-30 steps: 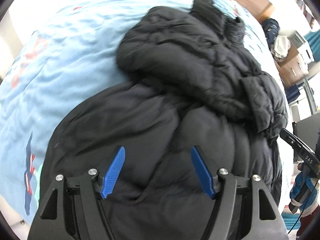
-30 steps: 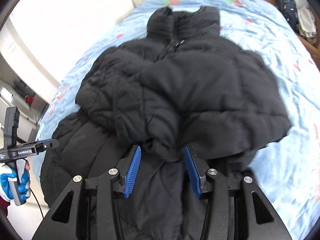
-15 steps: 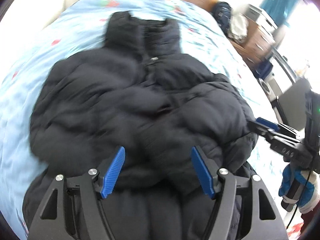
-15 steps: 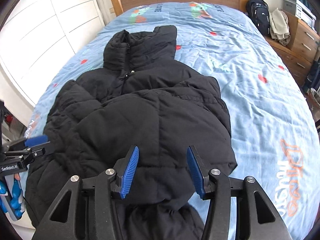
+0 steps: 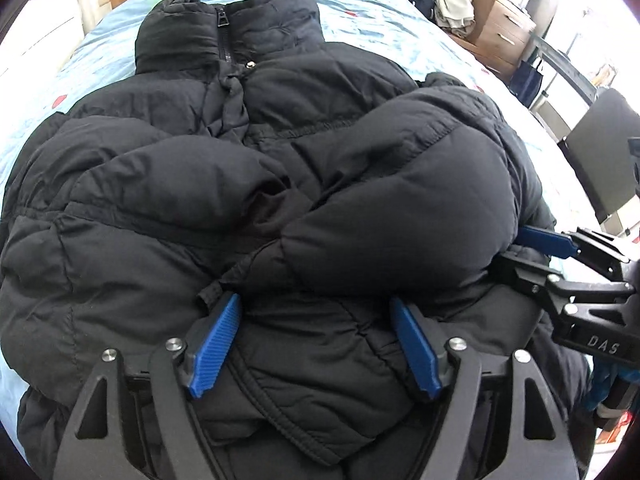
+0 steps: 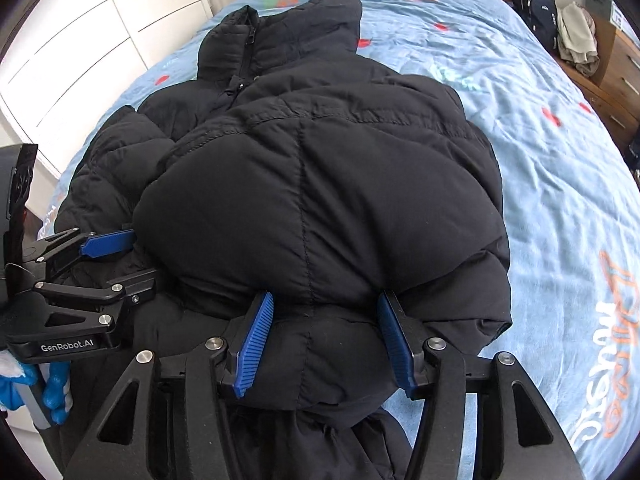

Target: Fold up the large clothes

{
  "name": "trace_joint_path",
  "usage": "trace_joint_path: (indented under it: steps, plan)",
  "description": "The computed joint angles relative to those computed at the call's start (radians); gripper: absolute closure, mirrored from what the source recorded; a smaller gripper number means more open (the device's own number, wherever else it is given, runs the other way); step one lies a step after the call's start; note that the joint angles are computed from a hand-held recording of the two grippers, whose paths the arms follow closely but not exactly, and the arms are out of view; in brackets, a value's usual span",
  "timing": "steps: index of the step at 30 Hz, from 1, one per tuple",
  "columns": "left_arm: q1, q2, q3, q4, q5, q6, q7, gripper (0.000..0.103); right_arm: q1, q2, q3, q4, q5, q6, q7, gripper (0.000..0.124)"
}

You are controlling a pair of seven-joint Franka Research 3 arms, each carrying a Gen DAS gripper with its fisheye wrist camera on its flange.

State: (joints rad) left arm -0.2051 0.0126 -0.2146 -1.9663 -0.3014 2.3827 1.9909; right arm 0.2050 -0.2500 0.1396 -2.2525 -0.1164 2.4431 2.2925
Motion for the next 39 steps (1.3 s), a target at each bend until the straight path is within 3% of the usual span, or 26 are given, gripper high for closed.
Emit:
trace_joint_path:
  steps: [5, 10, 17, 24, 31, 39]
  plan:
    - [0.003, -0.002, 0.002, 0.048, 0.008, -0.071, -0.012, 0.027, 0.007, -0.013, 0.0, 0.035, 0.009, -0.077, -0.016, 0.07]
    - [0.01, -0.033, 0.016, 0.061, -0.045, -0.06, 0.019, 0.027, -0.004, -0.009, 0.002, 0.103, -0.024, -0.078, -0.027, 0.069]
    - [0.01, 0.006, 0.01, 0.083, 0.003, -0.058, 0.018, 0.027, -0.003, 0.151, -0.023, 0.25, -0.046, -0.038, 0.004, 0.066]
    - [0.013, 0.026, 0.0, 0.074, 0.03, -0.061, 0.045, 0.025, 0.036, 0.23, -0.058, 0.27, -0.04, -0.073, 0.033, 0.064]
    - [0.023, -0.032, 0.012, 0.044, -0.028, -0.075, 0.091, 0.025, 0.051, 0.161, -0.053, 0.252, -0.073, -0.111, 0.085, 0.062]
    - [0.025, -0.083, 0.041, -0.016, -0.047, -0.115, 0.102, 0.025, 0.057, 0.01, 0.014, 0.094, -0.072, -0.116, 0.172, 0.058]
